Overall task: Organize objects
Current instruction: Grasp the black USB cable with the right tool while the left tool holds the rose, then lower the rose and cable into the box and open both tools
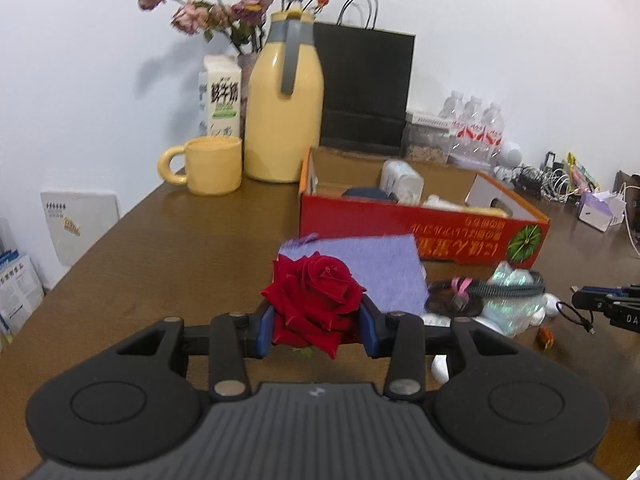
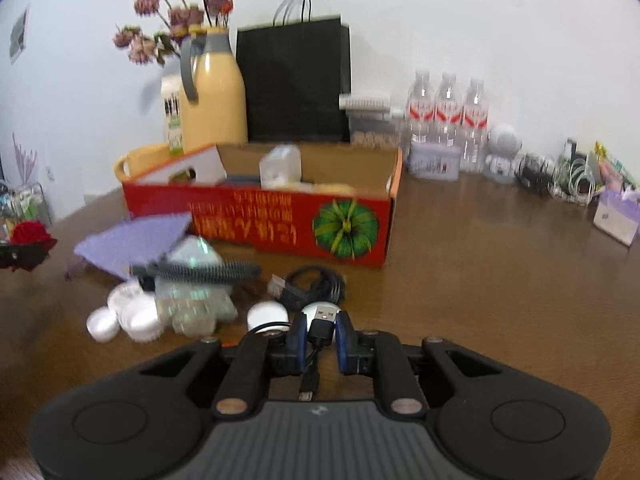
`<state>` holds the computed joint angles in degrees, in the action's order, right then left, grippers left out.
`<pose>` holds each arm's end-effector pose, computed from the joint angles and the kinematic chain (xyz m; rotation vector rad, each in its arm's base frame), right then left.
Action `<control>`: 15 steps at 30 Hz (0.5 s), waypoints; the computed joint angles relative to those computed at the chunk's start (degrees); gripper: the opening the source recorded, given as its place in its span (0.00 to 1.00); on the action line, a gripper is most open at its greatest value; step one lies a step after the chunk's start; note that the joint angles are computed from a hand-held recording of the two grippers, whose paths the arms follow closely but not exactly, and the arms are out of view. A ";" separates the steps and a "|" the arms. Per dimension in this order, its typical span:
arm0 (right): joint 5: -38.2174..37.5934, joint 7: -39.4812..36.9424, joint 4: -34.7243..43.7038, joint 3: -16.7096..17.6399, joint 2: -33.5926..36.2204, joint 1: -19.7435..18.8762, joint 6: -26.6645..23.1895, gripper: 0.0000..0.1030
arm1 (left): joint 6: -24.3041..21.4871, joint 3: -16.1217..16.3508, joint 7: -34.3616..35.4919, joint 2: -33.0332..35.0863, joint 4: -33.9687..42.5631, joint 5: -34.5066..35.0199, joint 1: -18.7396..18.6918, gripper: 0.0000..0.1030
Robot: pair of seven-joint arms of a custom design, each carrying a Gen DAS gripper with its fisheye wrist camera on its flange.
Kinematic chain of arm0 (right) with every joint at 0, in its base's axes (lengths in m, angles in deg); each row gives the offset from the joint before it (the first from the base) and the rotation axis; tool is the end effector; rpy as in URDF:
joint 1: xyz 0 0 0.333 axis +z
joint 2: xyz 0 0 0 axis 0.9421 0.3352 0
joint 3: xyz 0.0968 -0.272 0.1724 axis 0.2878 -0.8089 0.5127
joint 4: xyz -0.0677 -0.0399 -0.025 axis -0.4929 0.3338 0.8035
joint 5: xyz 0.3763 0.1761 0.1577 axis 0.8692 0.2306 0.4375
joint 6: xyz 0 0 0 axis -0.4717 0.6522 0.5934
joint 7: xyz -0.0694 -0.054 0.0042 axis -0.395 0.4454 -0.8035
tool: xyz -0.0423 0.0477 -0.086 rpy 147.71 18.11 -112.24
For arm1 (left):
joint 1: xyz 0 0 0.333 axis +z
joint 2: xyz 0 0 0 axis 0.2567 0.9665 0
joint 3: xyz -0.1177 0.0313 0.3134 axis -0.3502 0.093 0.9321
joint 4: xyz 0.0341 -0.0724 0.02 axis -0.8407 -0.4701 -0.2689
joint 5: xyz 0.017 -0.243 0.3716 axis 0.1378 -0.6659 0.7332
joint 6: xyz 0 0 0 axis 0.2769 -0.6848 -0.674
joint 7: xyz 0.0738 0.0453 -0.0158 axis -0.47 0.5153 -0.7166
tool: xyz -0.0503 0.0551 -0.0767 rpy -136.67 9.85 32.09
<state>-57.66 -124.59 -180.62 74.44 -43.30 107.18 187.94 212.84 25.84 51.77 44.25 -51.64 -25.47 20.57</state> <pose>0.5304 0.4501 0.3864 -1.4239 1.7854 -1.0073 0.6653 -0.2466 0.4242 -1.2737 1.9741 -1.2493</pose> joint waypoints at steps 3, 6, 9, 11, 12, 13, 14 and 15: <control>-3.18 1.70 0.91 -0.44 -0.35 0.28 -0.52 0.13 | 0.52 0.41 0.47 1.33 2.66 -0.14 -1.28 0.41; -6.33 2.46 2.92 -0.94 0.13 0.01 -0.31 0.13 | 0.51 -0.18 1.07 3.50 6.71 0.19 -2.19 0.41; -8.57 1.71 6.36 -1.65 1.70 -0.26 0.03 0.13 | -0.52 -1.90 2.51 6.76 12.04 0.50 -2.65 0.41; -9.72 1.32 9.22 -2.43 3.21 -0.56 0.88 0.13 | -1.88 -3.83 4.38 9.45 15.93 0.09 -2.63 0.41; -10.01 1.08 10.49 -2.84 3.95 -0.66 1.35 0.13 | -2.95 -5.44 5.85 11.17 18.18 -0.32 -2.31 0.41; -10.23 0.76 11.98 -3.29 4.85 -0.72 1.73 0.13 | -4.22 -7.04 7.48 13.01 20.57 -0.84 -2.13 0.41; -10.37 0.38 13.65 -3.82 5.89 -0.77 2.04 0.13 | -5.38 -8.21 9.00 14.59 22.64 -1.48 -2.19 0.41; -10.27 -0.16 15.41 -4.37 7.00 -0.85 2.52 0.13 | -6.74 -9.48 10.75 16.37 24.99 -2.13 -2.35 0.41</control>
